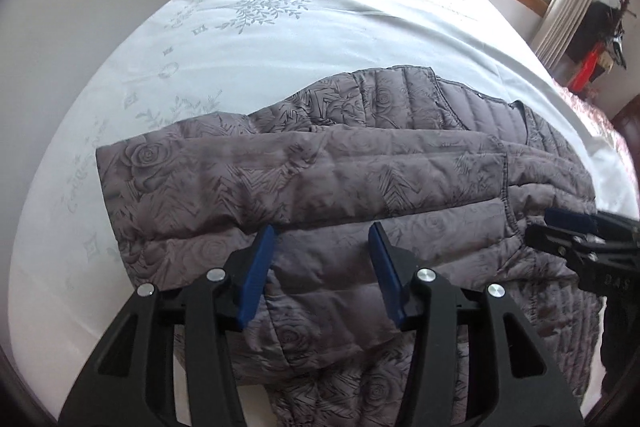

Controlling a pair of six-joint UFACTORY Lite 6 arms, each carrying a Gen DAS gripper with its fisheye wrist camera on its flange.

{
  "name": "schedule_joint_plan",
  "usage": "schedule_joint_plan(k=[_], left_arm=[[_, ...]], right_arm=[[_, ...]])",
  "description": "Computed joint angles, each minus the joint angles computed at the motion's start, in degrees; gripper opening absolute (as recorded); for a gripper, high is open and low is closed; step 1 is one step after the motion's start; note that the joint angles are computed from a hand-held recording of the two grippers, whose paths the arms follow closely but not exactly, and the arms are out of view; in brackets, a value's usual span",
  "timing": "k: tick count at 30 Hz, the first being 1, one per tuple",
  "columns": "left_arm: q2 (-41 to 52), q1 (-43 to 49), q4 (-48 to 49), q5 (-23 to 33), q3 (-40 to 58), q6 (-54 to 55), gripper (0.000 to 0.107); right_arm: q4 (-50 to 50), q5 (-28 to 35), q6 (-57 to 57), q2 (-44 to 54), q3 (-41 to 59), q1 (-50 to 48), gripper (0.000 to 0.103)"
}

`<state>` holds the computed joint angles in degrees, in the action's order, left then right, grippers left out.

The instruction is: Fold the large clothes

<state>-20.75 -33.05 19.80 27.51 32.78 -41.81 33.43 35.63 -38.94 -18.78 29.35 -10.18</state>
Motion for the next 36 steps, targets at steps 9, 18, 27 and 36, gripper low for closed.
schedule_joint_plan(k=[9,18,27,36], left_arm=[[-0.5,1.9,-2.9,-1.9,-0.9,4.5,0.049],[-1.4,0.0,-3.0,-0.8,0.6,4.2,0.049],[1.3,-4.2,1.3,-1.0,3.5,-1.3,0.050],[10.0,-4.2,6.1,-3.9,6.5,-6.7,0.050]], right_arm=[[3.3,-7.0,-0.7,8.7,3.8,10.2,0.018],[8.3,1.2,-11.2,2.6,3.4,-3.4,0.005],[3.9,11.1,-21.0,2.3,8.3,-31.0,0.005],[0.6,7.7,-31.2,8.5,10.1,-50.6,0.005]])
